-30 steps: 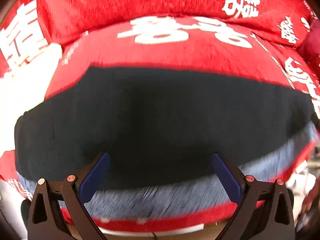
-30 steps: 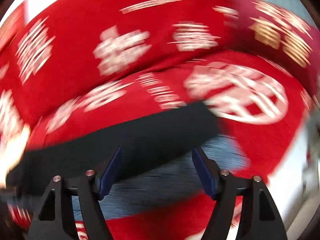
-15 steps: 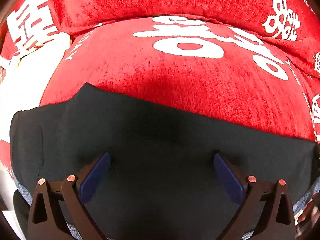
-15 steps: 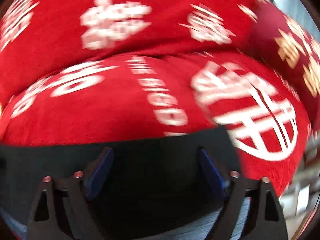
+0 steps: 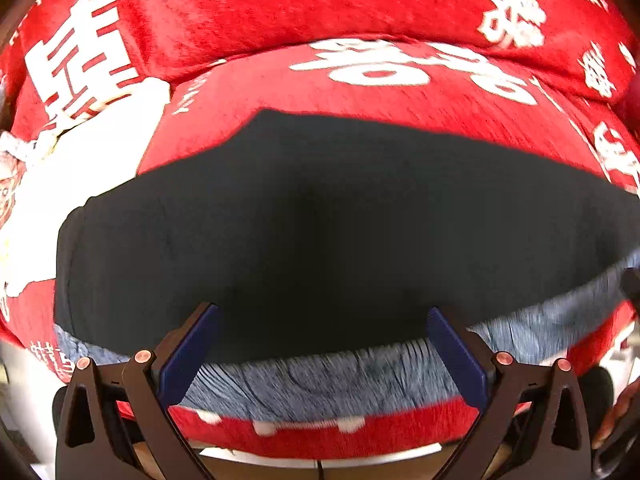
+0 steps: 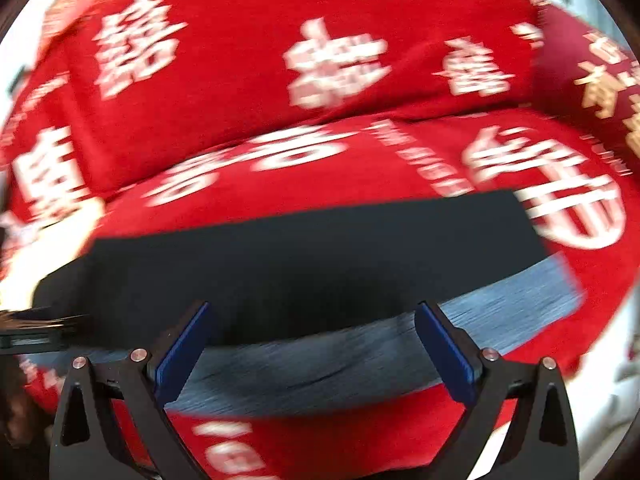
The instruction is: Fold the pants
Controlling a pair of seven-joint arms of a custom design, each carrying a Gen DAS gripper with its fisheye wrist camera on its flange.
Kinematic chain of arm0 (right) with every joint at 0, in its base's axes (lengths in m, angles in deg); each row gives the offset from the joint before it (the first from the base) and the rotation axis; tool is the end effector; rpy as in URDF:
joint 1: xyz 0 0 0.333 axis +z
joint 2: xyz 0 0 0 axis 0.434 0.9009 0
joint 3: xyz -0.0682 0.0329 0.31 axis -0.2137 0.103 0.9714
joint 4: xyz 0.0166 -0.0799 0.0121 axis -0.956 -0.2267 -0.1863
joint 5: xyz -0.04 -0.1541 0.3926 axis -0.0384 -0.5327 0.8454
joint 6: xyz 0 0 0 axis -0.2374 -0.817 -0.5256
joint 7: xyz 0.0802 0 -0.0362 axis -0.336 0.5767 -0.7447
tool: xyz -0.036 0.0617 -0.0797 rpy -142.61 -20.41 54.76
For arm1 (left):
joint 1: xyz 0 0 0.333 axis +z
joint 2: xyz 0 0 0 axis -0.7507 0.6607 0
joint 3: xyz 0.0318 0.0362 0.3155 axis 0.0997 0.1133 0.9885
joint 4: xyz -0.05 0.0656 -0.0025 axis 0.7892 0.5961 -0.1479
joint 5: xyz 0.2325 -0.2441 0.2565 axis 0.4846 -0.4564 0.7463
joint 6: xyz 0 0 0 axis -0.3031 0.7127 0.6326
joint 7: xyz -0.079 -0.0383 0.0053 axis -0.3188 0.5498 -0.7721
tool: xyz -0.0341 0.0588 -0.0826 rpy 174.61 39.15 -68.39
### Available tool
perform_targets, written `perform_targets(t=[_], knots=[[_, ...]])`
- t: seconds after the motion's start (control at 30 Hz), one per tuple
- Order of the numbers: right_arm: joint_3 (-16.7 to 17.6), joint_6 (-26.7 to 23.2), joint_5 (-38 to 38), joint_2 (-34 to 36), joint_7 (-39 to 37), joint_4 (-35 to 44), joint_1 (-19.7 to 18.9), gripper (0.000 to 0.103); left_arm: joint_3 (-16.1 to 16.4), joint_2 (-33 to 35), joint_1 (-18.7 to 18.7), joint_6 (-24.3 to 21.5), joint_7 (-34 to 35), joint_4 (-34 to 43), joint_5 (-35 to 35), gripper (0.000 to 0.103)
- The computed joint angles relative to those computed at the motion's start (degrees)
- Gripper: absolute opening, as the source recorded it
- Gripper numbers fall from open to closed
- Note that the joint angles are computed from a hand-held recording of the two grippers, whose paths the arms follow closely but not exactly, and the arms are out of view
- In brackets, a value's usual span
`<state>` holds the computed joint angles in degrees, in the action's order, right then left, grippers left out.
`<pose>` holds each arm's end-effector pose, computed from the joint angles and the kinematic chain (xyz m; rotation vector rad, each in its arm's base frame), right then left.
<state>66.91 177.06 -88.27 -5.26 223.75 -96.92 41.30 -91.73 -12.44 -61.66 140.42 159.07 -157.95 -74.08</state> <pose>0.4322 0.2845 0.5024 -1.5794 1.8923 -0.5326 0.5354 -0.2605 0.5066 -1.7915 2.2109 -0.3189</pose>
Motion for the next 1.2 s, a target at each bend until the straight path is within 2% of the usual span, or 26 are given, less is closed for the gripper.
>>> perform_targets(t=[0.03, 0.07, 0.1, 0.17, 0.37, 0.43, 0.53, 0.6, 0.7, 0.77, 0.83, 0.93, 1.07, 1.13, 1.2], knots=[[0.22, 0.33, -0.40, 1.23, -1.80, 0.71, 0.65, 0.101, -0.24, -0.02, -0.24, 0.13, 0.53, -0.39, 0.40, 0.103], [0.54, -1.19, -1.06, 2.66, -3.87, 2.05, 1.16, 0.101, -0.68, 0.20, -0.54, 0.16, 0.56, -0.79, 2.16, 0.103], [0.57, -4.70, -1.07, 4.46, -6.77, 4.06, 2.02, 0.101, -0.88, 0.21, -0.66, 0.25, -0.43, -1.18, 3.82, 0.103], [-0.48, -7.30, -0.51, 5.43, -9.02, 4.92, 3.17, 0.101, -0.33, -0.39, -0.45, 1.51, -0.46, -2.23, 2.84, 0.103], [-3.61, -15.99, 0.03, -0.42, -9.47, 0.28, 1.58, 0.101, 1.62, -5.63, 2.10, 1.90, 0.13, -7.63, 3.87, 0.103], [-4.97, -16.60, 0.90, -3.53, -8.34, -2.97, -0.25, 0.103, 2.82, -7.68, 3.63, 1.95, 1.44, -10.31, 2.46, 0.103], [-7.50, -15.01, 5.76, -6.81, -7.76, -6.52, -2.39, 0.103, 4.05, -9.75, 6.14, 2.04, 1.39, -13.28, 1.36, 0.103], [-6.81, -16.87, 6.99, -7.29, -6.80, -6.30, -3.93, 0.103, 5.72, -11.13, 7.94, 2.31, 2.17, -15.27, -1.29, 0.103], [-3.96, -23.25, 6.44, -5.59, -4.73, -2.00, -4.58, 0.103, 7.01, -12.55, 10.91, 1.91, 1.79, -16.67, -2.61, 0.103], [-2.75, -22.76, 5.61, -4.92, -4.29, 0.23, -3.20, 0.102, 8.18, -13.81, 12.34, 1.85, 2.27, -17.34, -4.85, 0.103], [-1.16, -20.40, 4.55, -3.53, -2.96, 2.89, -1.68, 0.103, 9.54, -15.57, 13.23, 3.69, 4.17, -18.35, -7.82, 0.103], [0.10, -18.01, 4.09, 2.94, -5.09, 9.89, 1.69, 0.103, 9.75, -15.36, 14.86, 7.02, 5.15, -17.72, -8.80, 0.103], [0.92, -18.48, 1.46, 14.06, -9.80, 20.36, 6.73, 0.103, 8.54, -10.19, 16.81, 3.38, 3.42, -14.11, -6.09, 0.103], [0.49, -19.25, 2.02, 18.71, -12.04, 24.33, 9.03, 0.102, 10.32, -10.51, 16.62, 3.74, 5.55, -14.67, -11.15, 0.103], [-0.45, -21.68, 3.75, 21.66, -12.69, 27.50, 10.84, 0.103, 10.09, -10.92, 17.57, 2.71, 4.56, -14.29, -10.25, 0.103]])
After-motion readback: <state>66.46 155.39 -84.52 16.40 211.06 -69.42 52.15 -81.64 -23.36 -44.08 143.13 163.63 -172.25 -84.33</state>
